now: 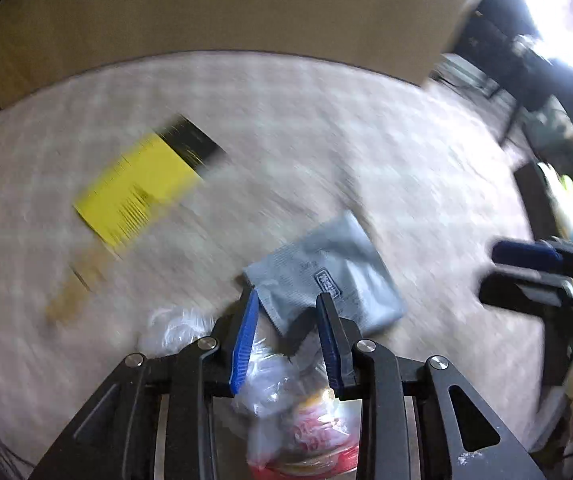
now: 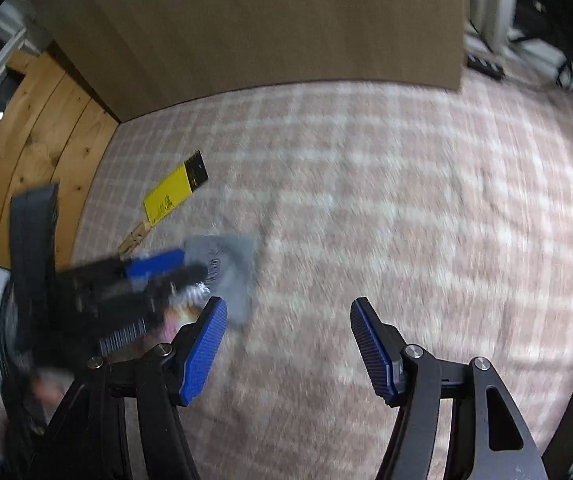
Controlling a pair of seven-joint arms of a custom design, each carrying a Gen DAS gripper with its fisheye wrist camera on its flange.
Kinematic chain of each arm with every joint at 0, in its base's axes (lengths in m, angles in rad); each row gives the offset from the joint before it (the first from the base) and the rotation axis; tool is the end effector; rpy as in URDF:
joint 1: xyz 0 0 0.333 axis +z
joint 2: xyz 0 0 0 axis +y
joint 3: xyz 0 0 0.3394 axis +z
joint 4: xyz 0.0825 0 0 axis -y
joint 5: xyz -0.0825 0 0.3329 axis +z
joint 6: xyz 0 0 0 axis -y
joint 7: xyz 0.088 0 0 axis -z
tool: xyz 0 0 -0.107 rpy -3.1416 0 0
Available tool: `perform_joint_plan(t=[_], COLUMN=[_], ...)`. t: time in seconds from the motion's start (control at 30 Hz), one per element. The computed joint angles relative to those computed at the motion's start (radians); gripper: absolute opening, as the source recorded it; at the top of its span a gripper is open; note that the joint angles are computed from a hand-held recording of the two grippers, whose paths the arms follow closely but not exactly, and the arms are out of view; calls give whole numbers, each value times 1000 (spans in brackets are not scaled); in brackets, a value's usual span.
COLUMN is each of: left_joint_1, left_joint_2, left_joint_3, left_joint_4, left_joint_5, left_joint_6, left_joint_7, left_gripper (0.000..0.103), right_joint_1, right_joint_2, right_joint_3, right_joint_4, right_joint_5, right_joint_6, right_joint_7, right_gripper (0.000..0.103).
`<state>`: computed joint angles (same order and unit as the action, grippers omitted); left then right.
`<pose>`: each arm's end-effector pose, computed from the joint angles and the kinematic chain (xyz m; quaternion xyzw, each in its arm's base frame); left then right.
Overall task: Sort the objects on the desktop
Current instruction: 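Grasp the white USB cable with the left gripper while the right gripper grasps the clear plastic bag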
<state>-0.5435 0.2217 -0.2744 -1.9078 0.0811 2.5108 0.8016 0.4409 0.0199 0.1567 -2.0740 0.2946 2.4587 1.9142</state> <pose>0.4198 -0.4308 0.4775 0.6630 -0.7230 0.1940 0.0004 0.4462 0.3027 0.5074 -0.7109 0.6705 0.0521 0.2057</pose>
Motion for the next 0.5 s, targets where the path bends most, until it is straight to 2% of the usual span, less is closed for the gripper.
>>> perform_joint_plan(t=[0.03,0.13,0.2,0.23,0.27,0.33,0.43,0.5], left_joint_1=[-5,-53,-43,-42,-61,-99,-64,-31], left_joint_2=[-6,-13,-19,-30,-65,-148,-214,-285], left_joint_3=[-17,-29,-71,-83,-73,-43,-64,-70], left_joint_4=[-19,-29,-58,-68,-112,-154,-169,-224], left_joint_5=[-24,3,-102,-143,-121,29,143,129], left_joint_6=[34,48,104,106,119,83,18,-32], left_joint_7=[7,-56,2,22,-16,-188,-329,-349], left_gripper=[31,31,31,31,31,31,31,31], right_joint_1=[-1,5,12,15,19,26,37,47], right_joint_2=[-13,-50,-77,-85,-96,-113,-130,-126], right_joint_3=[0,-1,-5,-7,-10,-13,-16,-15], right_joint_4=[-20,-73,-107,-116,-126,-137,-140,-128], right_joint_5=[18,43,69,79,92,98,100,104], right_joint_6=[6,21,30,31,30,32,37,40], right_joint_7=[-7,-20,-34,-39,-49,-55,-64,-72], right_gripper=[61,61,61,61,61,61,61,61])
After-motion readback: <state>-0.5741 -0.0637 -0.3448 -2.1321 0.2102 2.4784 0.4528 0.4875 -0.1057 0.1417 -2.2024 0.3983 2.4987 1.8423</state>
